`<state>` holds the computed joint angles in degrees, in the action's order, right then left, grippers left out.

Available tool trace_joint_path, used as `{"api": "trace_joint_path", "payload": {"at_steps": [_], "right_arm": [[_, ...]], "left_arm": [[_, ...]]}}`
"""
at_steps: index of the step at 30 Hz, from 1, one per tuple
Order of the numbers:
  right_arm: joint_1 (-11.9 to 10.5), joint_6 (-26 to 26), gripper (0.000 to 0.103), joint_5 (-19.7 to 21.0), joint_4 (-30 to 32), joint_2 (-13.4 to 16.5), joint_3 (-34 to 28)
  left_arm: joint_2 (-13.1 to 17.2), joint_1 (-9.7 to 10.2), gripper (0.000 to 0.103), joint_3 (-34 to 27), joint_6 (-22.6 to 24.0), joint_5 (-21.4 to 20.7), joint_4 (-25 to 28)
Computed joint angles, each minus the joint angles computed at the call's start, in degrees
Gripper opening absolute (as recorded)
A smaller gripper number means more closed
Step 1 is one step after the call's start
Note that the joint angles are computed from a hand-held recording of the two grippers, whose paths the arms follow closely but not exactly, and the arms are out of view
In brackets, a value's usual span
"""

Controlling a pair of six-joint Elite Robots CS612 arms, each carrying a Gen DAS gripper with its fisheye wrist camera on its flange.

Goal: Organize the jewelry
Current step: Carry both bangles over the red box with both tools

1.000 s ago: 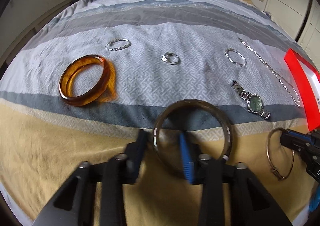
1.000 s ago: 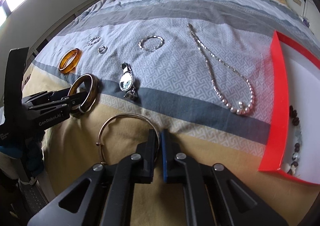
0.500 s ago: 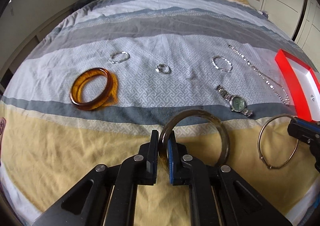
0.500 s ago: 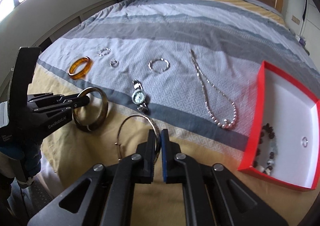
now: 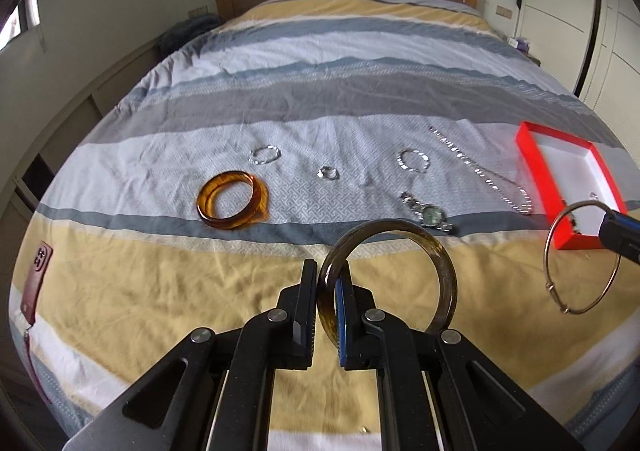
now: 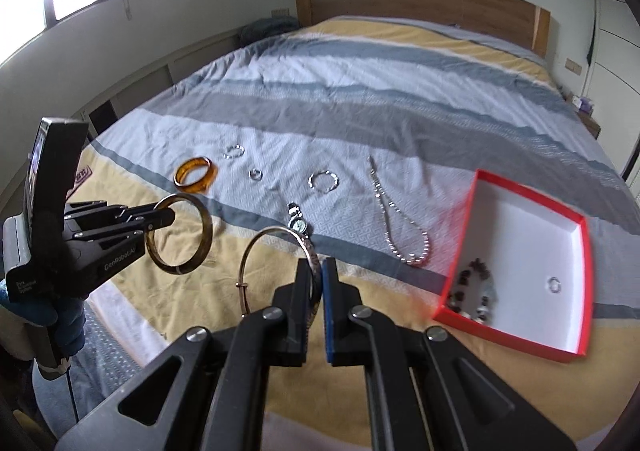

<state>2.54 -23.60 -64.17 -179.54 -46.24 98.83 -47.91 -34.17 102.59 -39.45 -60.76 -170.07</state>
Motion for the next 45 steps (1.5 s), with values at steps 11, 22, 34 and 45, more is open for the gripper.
{"api": "trace_joint_path", "payload": {"at_steps": [11, 22, 34, 45], "right_arm": [[-4.76, 4.65, 0.005, 1.32, -6.70, -2.79, 4.43], [-9.63, 7.63, 0.005, -0.24, -7.98, -1.82, 3.13], [-11.07, 8.70, 0.005, -3.69, -1.15, 5.24, -9.65], [-9.58, 6.21, 0.005, -7.22, 10.83, 13.60, -24.20]], "left_arm": [[-1.27, -3.65, 0.008, -1.90, 4.25, 0.59, -0.08], [3.56, -5.59, 0.008, -12.94, 10.94, -3.21, 2.90], [14.12, -4.60, 0.008, -32.11, 16.08, -5.89, 12.23], [24.25, -2.87, 0.008, -49.39, 16.46, -6.95, 24.77]]}}
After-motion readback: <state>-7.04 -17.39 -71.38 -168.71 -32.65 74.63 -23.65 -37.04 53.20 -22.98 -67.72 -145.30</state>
